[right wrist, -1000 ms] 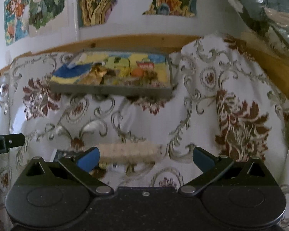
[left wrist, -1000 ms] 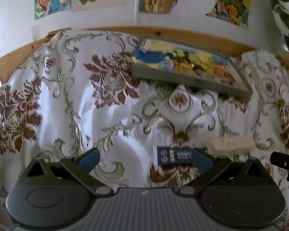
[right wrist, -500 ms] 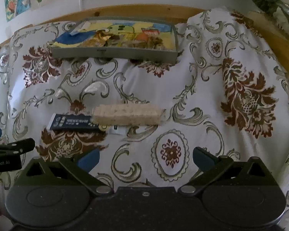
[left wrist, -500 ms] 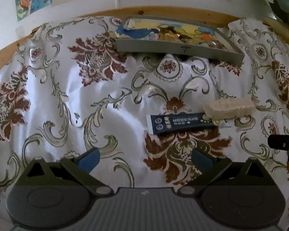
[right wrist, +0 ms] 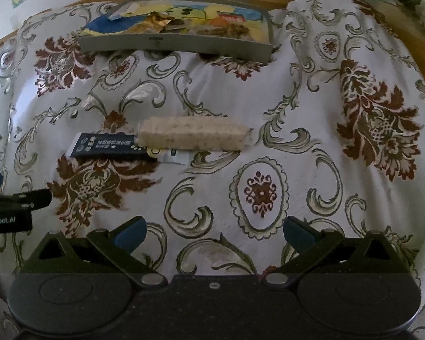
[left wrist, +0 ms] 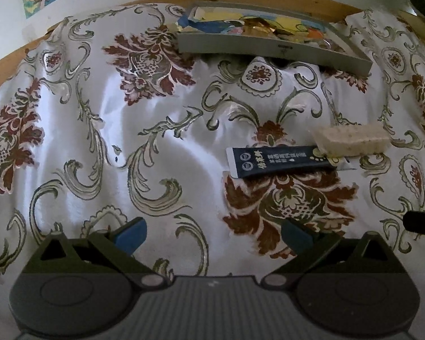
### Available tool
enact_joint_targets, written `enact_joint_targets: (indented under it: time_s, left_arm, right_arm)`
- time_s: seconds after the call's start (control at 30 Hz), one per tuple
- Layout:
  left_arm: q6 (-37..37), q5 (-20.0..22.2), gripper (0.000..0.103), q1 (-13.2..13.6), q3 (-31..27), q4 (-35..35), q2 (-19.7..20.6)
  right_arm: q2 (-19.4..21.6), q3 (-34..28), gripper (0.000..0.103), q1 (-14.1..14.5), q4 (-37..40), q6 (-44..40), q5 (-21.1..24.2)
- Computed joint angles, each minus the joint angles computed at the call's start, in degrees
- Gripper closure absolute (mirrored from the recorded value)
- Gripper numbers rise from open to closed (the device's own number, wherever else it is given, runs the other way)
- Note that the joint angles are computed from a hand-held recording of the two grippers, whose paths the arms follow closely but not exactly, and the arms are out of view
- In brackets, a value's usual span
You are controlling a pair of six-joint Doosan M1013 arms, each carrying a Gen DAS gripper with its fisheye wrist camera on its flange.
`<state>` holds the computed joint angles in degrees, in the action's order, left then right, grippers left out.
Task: Organize snacks
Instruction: 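Grasp the pale rice-cake bar with the right gripper while the left gripper approaches the blue stick packet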
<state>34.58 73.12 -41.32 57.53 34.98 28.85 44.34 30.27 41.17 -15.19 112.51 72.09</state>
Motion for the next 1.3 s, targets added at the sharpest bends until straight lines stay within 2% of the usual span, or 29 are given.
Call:
enact_joint_targets:
  time_s: [0.17, 0.33, 0.6, 0.83, 1.0, 1.07, 1.2, 1.3]
  left_arm:
    - [0.1, -0.5, 0.0, 0.4, 0.0, -0.7, 0.0]
    - [1.6, -0.2, 0.0, 0.9, -1.0, -1.1, 0.7]
    - [4.4, 1.2, 0.0, 1.9, -4.6, -2.7, 2.8]
    - [6.8, 0.0, 0.0, 2.9, -7.5, -3.6, 4.3]
    - [8.6, 0.5, 0.0, 4.0, -10.2, -4.4, 5.9]
    - [9.1, -0.6, 0.0, 4.4, -10.7, -4.6, 6.2]
    - [12.1, -5.8, 0.0, 5.2, -9.8, -4.6, 5.9]
    - [16.0, -10.0, 0.0, 6.2, -8.8, -7.1, 5.5]
  right_arm:
    - [-1.4, 2.9, 0.001, -0.7, 2.5, -1.9, -3.6]
    - [-2.6, 5.2, 0.001, -1.9, 6.2, -8.6, -7.9]
    - [-0.8, 2.4, 0.001, -3.0, 7.1, -15.1, -9.8]
    - [1.2, -0.7, 0.001, -4.1, 9.1, -21.5, -11.5]
    - [2.6, -2.6, 0.001, -4.9, 13.0, -25.9, -13.3]
    - [3.5, -4.1, 0.001, -5.1, 13.9, -27.5, -13.5]
    - [6.4, -9.2, 0.001, -5.9, 17.3, -32.2, -11.9]
    - [10.7, -17.6, 0.001, -6.6, 20.0, -36.1, -6.7]
